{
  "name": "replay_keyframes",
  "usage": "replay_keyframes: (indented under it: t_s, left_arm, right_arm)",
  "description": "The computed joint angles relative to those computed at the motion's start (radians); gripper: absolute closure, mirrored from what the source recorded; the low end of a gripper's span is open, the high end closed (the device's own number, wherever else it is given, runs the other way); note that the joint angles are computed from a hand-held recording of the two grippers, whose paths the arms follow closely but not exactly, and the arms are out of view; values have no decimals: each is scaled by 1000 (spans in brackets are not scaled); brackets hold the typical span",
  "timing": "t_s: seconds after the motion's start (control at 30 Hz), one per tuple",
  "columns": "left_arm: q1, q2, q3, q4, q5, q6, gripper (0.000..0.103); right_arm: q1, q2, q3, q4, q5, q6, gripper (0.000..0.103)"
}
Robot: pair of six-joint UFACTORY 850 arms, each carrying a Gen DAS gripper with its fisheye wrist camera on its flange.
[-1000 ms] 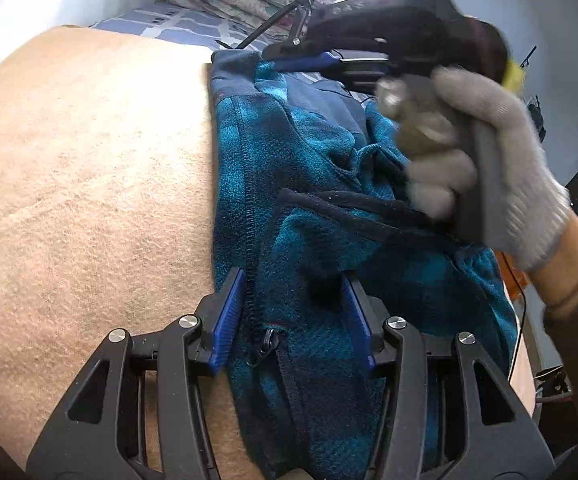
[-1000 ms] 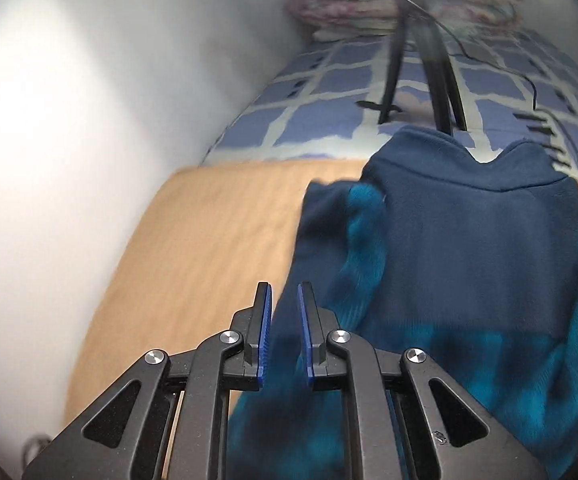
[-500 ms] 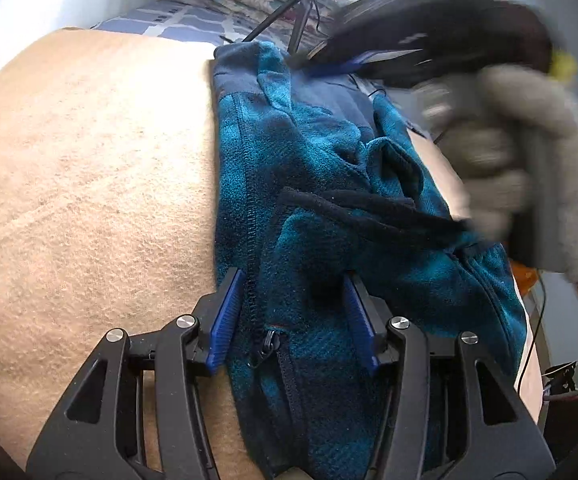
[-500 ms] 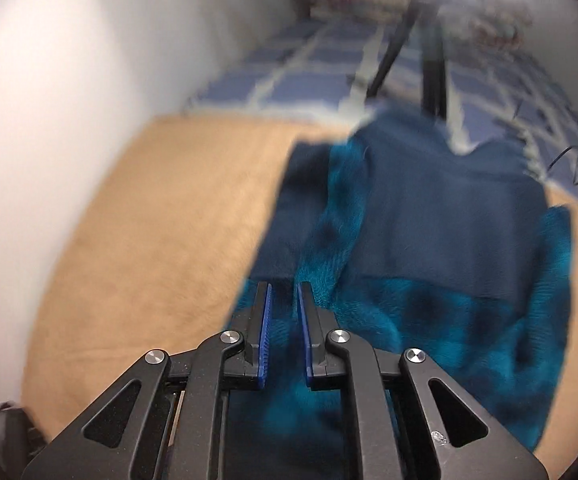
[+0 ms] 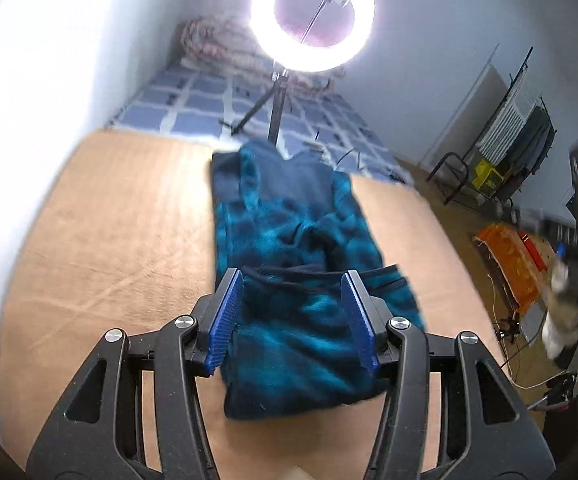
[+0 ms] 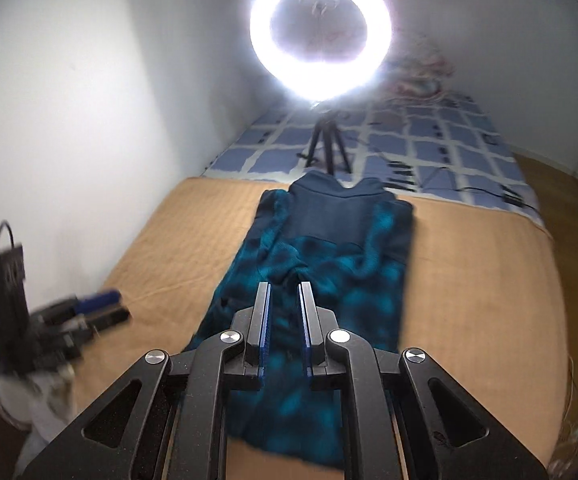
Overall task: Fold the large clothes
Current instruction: 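Release the folded shirt and pull both grippers back from it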
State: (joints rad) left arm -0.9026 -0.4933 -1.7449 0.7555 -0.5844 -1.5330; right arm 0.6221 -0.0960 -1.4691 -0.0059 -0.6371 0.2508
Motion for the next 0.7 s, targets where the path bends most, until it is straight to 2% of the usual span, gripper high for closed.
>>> replay_keyframes:
  t_s: [0.2,0.3,0.43,0.57,0.7]
  left_arm:
    - [-66,0,-139,10,-194,96,50]
    - [-89,-20,-218,17,-274,127,50]
    - [-89,-62,-322,-3,-364,198,50]
    - [-54,-123,-410,-50,-398,276,50]
    - [10,-196,-484,-112,-386,382,50]
  right_arm:
    - [-6,150,101,-42,1,43,92]
    - [-26,191,136,-2,16,7,92]
    - [-51,199,144,23,16,-66,92]
    - [-103,170,148,93,38,-148,92]
    - [-157,101,128,151,55,-222,92]
